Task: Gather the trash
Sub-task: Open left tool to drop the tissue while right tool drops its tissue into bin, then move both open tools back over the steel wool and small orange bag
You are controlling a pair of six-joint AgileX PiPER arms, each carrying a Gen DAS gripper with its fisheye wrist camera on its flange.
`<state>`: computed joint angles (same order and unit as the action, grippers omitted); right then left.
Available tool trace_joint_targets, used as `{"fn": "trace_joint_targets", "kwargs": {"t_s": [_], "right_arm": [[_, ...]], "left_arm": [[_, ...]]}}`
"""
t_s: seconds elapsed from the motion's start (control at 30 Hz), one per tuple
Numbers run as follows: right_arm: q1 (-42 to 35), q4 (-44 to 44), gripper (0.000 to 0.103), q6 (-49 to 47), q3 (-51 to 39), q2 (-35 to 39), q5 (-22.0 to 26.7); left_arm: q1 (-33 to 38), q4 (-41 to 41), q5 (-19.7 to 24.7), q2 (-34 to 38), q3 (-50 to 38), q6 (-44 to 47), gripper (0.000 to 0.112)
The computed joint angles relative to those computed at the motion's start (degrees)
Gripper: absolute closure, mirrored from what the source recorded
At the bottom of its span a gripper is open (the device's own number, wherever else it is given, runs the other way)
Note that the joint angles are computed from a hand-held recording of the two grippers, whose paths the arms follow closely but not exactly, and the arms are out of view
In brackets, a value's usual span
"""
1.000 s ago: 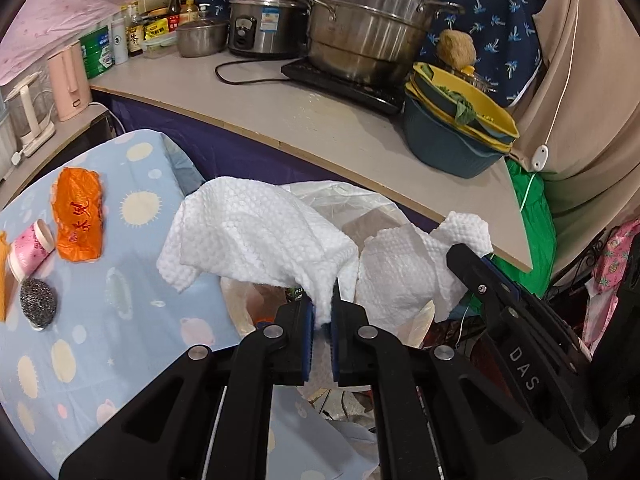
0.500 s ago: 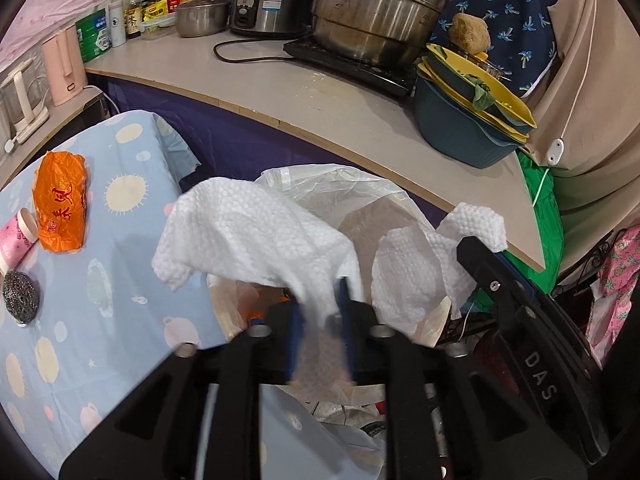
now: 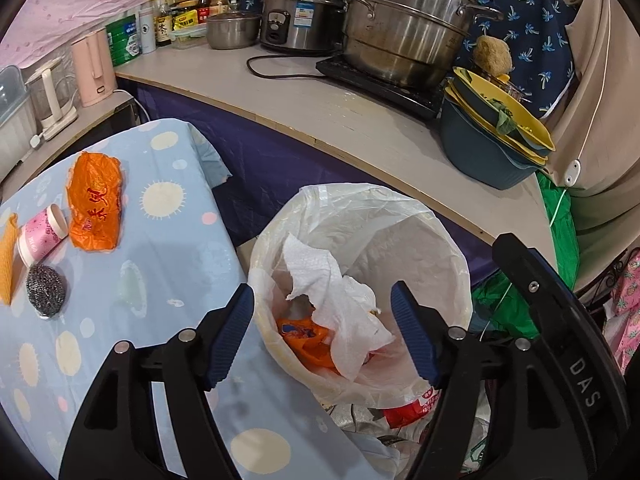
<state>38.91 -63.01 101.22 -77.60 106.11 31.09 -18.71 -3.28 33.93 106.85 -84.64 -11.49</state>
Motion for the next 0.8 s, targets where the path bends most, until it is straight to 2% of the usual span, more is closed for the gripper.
{"fn": "trace_joint_targets", "kwargs": {"t_s": [0.43, 0.8], "right_arm": [[4.4, 3.9, 0.057, -5.8, -7.5, 3.2, 3.6], [10.0, 13.5, 0.057, -19.3, -24.3, 13.3, 7.6]], "left_arm": [[4.9, -0.1, -1.8, -5.5, 6.0, 0.5, 0.04], [16.3, -3.8, -3.9, -10.9, 12.9, 4.9, 0.035]]}}
